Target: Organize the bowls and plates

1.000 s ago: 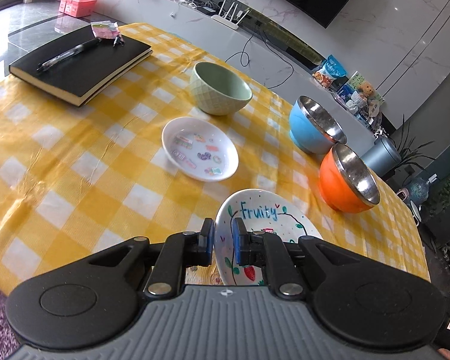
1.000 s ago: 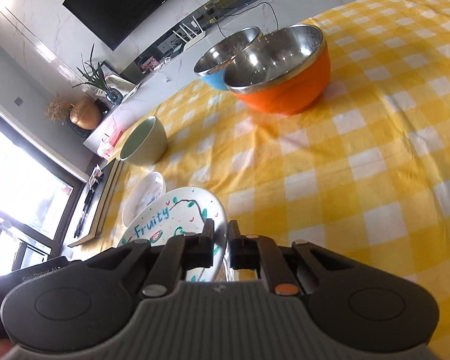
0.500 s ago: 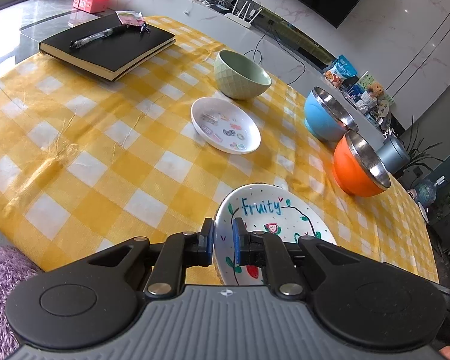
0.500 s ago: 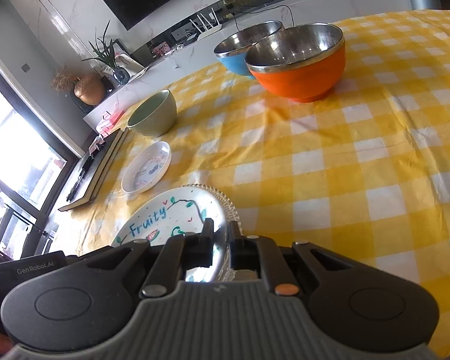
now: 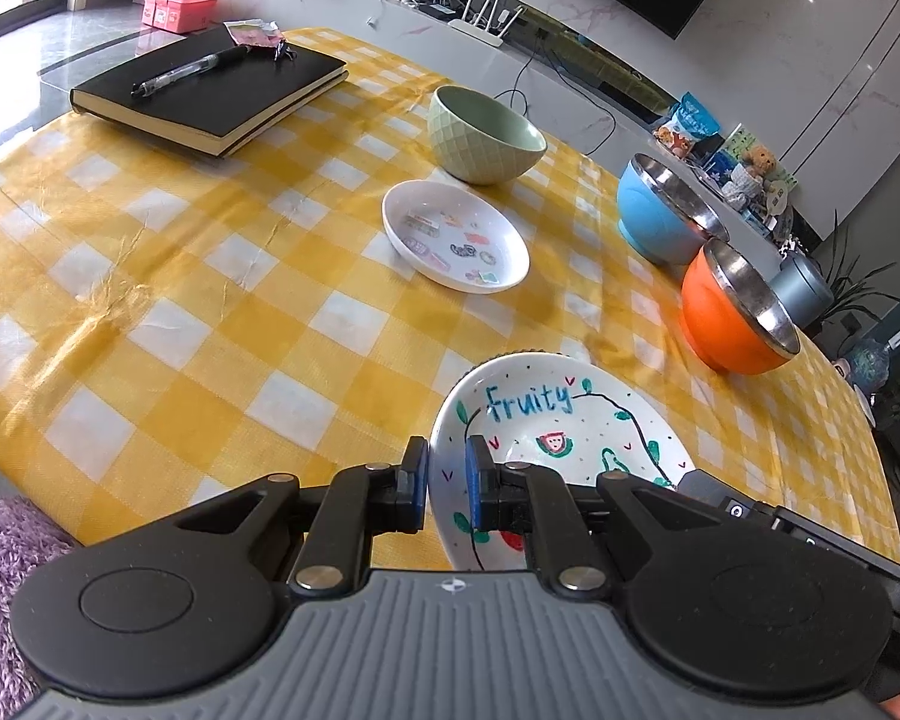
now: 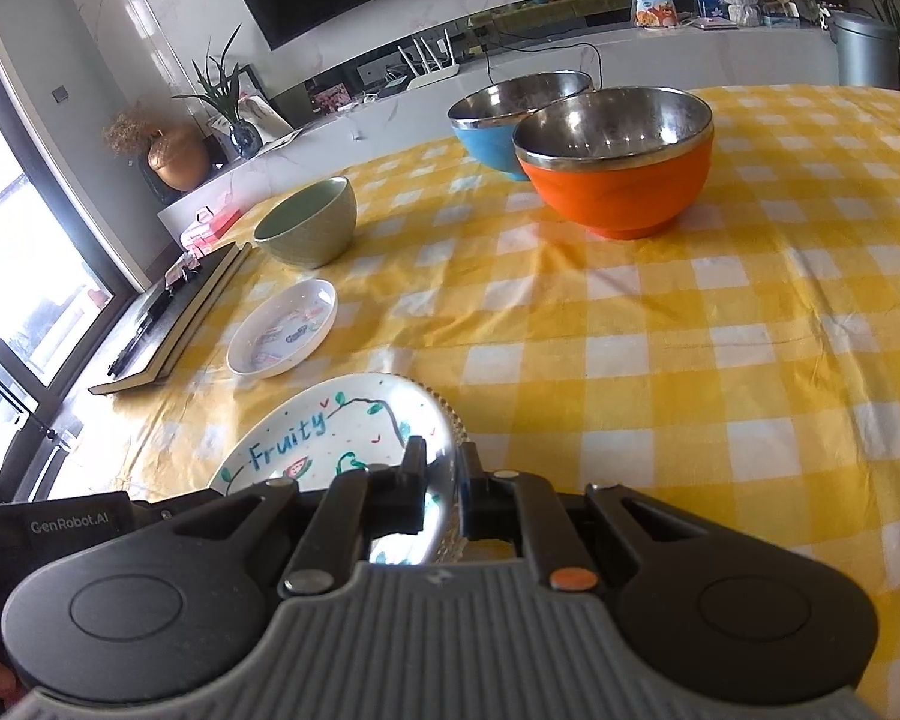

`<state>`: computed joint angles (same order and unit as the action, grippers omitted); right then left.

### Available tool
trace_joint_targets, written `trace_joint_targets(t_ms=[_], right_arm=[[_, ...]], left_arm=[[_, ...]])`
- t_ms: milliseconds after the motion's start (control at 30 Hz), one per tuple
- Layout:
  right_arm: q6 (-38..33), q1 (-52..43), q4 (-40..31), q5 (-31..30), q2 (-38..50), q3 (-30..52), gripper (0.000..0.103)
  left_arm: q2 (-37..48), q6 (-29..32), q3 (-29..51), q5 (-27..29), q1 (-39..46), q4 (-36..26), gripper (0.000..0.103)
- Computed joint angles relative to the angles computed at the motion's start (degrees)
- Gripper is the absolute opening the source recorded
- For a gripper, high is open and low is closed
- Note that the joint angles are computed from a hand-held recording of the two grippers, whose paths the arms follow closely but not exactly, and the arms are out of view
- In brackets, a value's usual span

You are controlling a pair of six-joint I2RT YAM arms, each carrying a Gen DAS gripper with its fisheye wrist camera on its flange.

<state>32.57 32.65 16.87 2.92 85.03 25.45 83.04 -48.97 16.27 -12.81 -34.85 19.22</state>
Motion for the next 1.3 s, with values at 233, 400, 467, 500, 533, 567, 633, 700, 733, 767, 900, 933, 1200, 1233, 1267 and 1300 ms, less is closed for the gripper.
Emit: trace_joint_targets(t_ms=[233, 400, 467, 500, 533, 567, 633, 700, 733, 767, 900, 933, 1200, 1233, 1267, 1300], right_arm=[[-2.2, 1.66, 0.15, 3.37, 1.48, 1.01, 0.008], [-4.05, 3.27, -0.54, 6.27, 2.31, 1.91, 0.009], [-5.08, 3.97, -1.31, 7.6, 2.46, 2.34, 0.008], [-5.45, 4.32, -1.68, 8.26, 2.64, 2.6, 0.007], [-5.8, 4.68, -2.08, 8.95, 2.88, 2.95, 0.007], [-6.07, 5.0, -2.6, 9.61, 3.08, 3.24, 0.007], [-6.37, 5.21, -2.72, 9.97, 3.23, 3.33, 0.006], [-6.69, 5.19, -2.96, 10.02, 3.16, 3.41, 0.007], [-6.87, 5.14, -3.02, 9.97, 3.17, 3.46, 0.007], [-6.98, 5.13, -3.2, 9.91, 3.09, 3.54, 0.007], [-6.32, 4.35, -3.57, 8.77, 2.19, 3.31, 0.009], [-6.16, 4.24, -3.89, 8.76, 1.73, 3.29, 0.009], [-6.3, 1.9, -6.07, 7.07, -0.01, 5.56, 0.023], [-6.21, 1.49, -6.33, 6.49, 0.19, 6.11, 0.025], [-5.91, 1.05, -6.78, 5.74, 0.58, 6.85, 0.027], [-5.55, 0.67, -7.23, 5.2, 1.0, 7.59, 0.027]], left_arm=[[0.95, 0.31, 0.93, -0.61, -0.19, -0.35, 0.014], [1.35, 0.67, 1.6, -1.49, -0.72, -1.1, 0.014], [1.35, 0.92, 1.79, -1.83, -0.98, -1.49, 0.014], [1.33, 0.9, 1.86, -1.95, -1.06, -1.68, 0.014], [1.42, 1.0, 2.09, -2.08, -1.16, -1.93, 0.014], [1.36, 1.04, 2.23, -2.18, -1.24, -2.23, 0.015], [1.47, 1.35, 2.55, -2.48, -1.38, -2.69, 0.015], [1.48, 1.6, 2.84, -2.97, -1.75, -3.23, 0.015], [1.54, 1.85, 3.01, -3.07, -1.78, -3.45, 0.015], [1.5, 1.99, 3.09, -3.14, -1.83, -3.62, 0.015], [0.16, 2.42, 2.92, -3.43, -1.82, -4.44, 0.015], [-0.49, 2.8, 3.04, -3.69, -1.8, -5.06, 0.015], [-4.29, 4.86, 3.94, -3.23, 0.86, -8.06, 0.029], [-4.19, 5.36, 4.27, -3.1, 1.32, -8.25, 0.03], [-3.9, 5.89, 4.75, -2.87, 1.94, -8.52, 0.032], [-3.68, 6.33, 5.13, -2.64, 2.56, -8.67, 0.034]])
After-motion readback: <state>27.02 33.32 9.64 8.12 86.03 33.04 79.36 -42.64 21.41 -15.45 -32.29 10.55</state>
